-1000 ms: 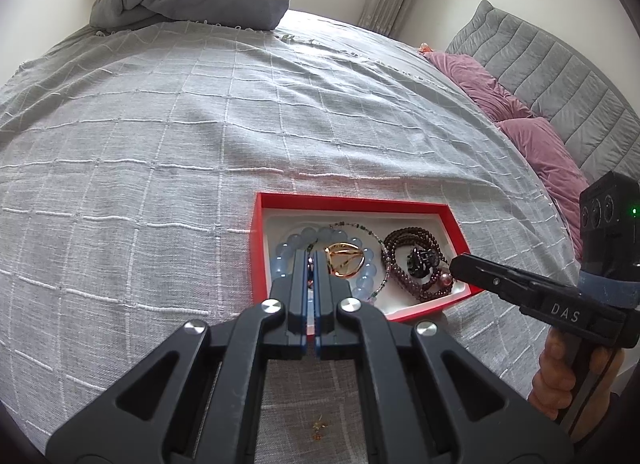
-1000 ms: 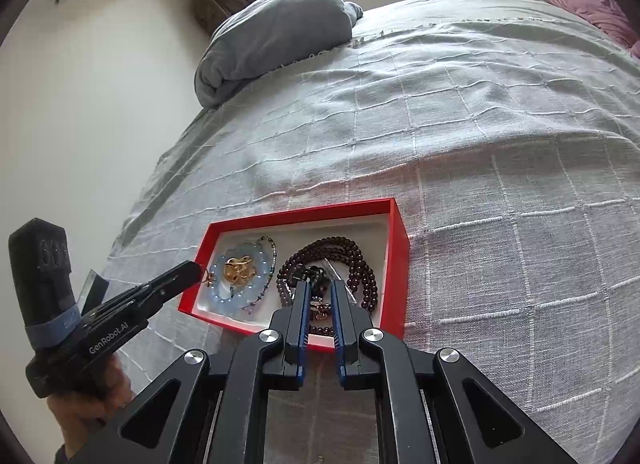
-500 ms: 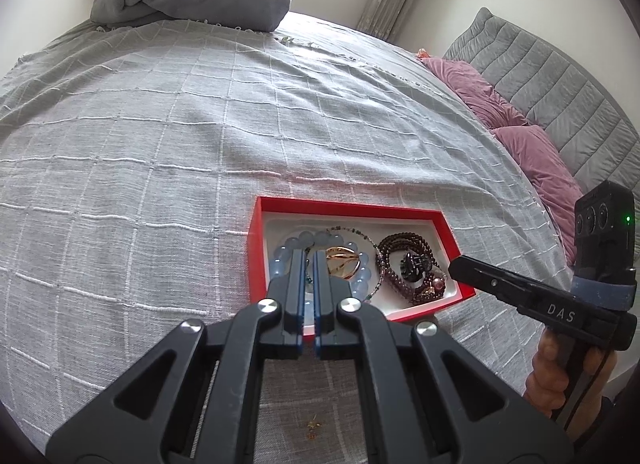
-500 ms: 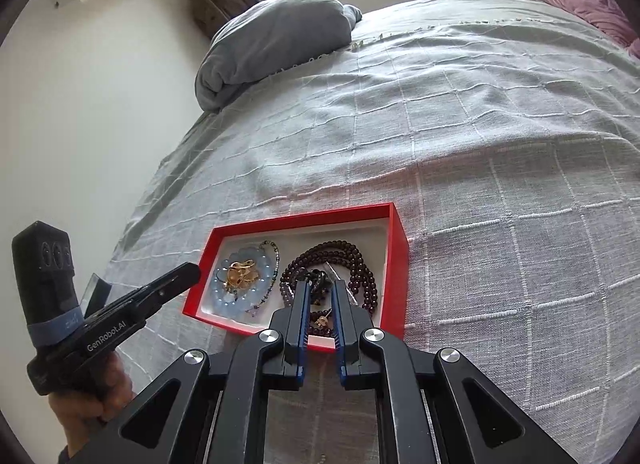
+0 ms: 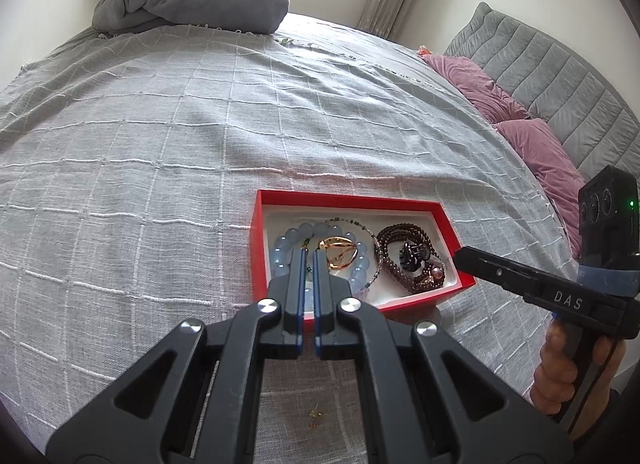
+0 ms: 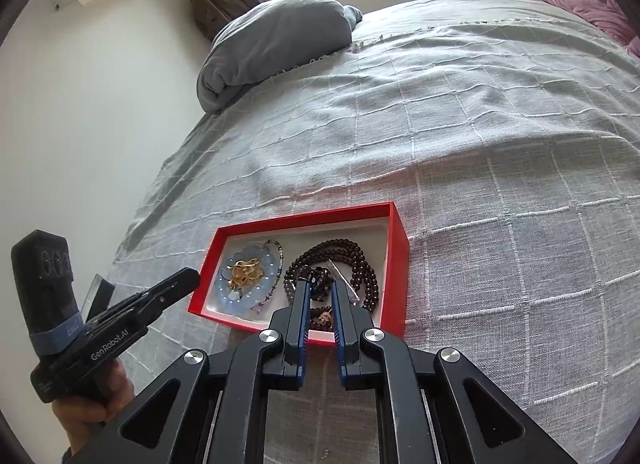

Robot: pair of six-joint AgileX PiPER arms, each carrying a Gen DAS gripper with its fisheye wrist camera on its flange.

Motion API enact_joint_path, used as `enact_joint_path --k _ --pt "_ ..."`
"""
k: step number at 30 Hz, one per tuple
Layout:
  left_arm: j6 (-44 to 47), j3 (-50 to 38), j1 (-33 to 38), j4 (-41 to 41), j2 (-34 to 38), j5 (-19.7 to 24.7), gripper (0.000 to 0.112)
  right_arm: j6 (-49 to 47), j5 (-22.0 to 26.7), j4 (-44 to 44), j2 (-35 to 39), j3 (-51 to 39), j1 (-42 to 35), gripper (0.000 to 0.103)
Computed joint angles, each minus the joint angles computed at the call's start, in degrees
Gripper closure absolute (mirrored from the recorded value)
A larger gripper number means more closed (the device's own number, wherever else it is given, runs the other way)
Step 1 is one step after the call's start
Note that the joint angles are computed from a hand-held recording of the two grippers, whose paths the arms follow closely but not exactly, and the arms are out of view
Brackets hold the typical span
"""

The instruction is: Organize jewelry

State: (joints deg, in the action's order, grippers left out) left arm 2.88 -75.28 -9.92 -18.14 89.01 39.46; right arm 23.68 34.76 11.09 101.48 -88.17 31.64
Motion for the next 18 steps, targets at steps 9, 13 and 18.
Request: enact_joint_path --k 9,13,18 --pt "-0.81 2.86 -0.65 1.94 -3.53 0.21 0.11 -0.22 -0.18 -0.07 -2.39 2.43 0.92 0.091" --pt "-0.19 4.56 -0.38 1.78 -4.81 1.1 0.109 0.37 -0.22 -0.4 -3.58 4.28 1.4 0.091" --pt "0.6 5.84 -0.04 0.98 -5.63 2.54 0.109 1.34 0.91 -1.78 -3.59 4.77 2.22 0.091"
